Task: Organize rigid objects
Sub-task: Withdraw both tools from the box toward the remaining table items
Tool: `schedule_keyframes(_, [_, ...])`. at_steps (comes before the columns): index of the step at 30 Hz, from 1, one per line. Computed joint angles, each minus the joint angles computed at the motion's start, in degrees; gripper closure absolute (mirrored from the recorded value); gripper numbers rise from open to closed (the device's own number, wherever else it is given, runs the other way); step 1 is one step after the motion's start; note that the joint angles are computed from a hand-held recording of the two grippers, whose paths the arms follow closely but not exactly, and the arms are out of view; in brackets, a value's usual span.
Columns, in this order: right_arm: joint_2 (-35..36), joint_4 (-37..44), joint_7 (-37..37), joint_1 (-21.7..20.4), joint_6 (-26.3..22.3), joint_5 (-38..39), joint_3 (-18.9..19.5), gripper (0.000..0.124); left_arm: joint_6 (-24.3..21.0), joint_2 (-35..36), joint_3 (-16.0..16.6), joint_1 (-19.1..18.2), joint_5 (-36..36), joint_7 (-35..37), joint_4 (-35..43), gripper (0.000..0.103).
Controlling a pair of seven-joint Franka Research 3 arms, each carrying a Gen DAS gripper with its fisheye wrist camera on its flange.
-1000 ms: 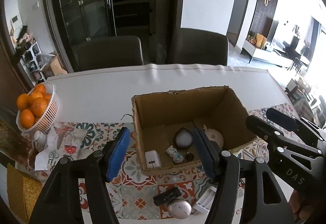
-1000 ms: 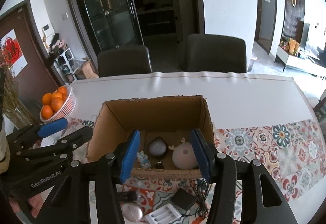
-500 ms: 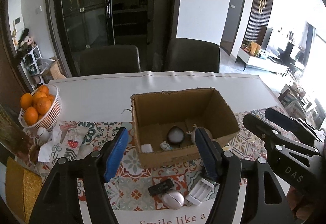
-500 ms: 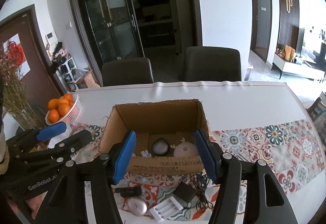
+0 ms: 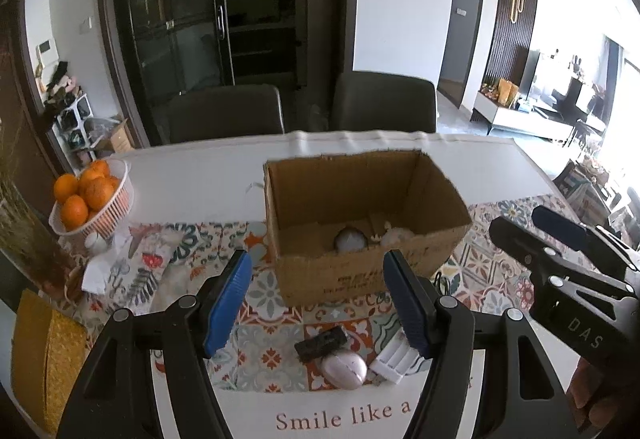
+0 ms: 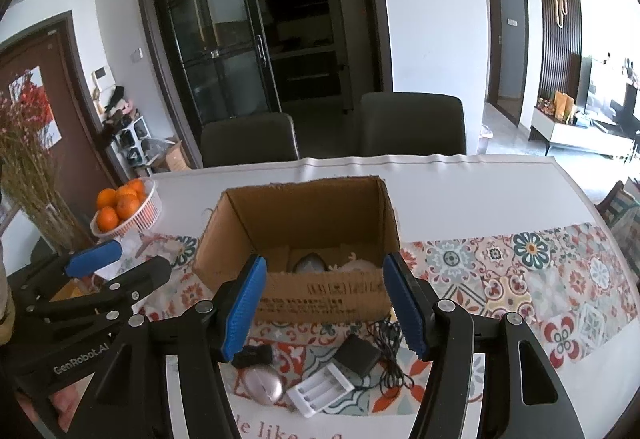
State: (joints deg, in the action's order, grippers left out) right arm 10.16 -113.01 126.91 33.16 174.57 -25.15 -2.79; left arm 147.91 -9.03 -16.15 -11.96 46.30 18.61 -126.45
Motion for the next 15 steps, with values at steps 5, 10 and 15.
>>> schedule_keyframes(5, [-0.7, -2.0, 6.5, 2.4, 1.5, -7.6, -3.2, 0.062, 0.6, -0.2, -0.2, -0.4, -1.3, -1.7, -2.2, 0.036])
schedule_keyframes(10, [-1.1, -3.1, 13.4, 3.2, 2.4, -15.6, -4.7, 0.062, 0.6, -0.6, -0.6, -0.8, -1.8, -3.1, -4.2, 0.036])
schedule_keyframes(15, [-1.3, -5.0, 16.2, 1.7, 4.2, -18.7, -3.5, 0.062, 2.0, -1.0, -0.9, -0.9, -0.8, -5.1, -6.4, 0.035])
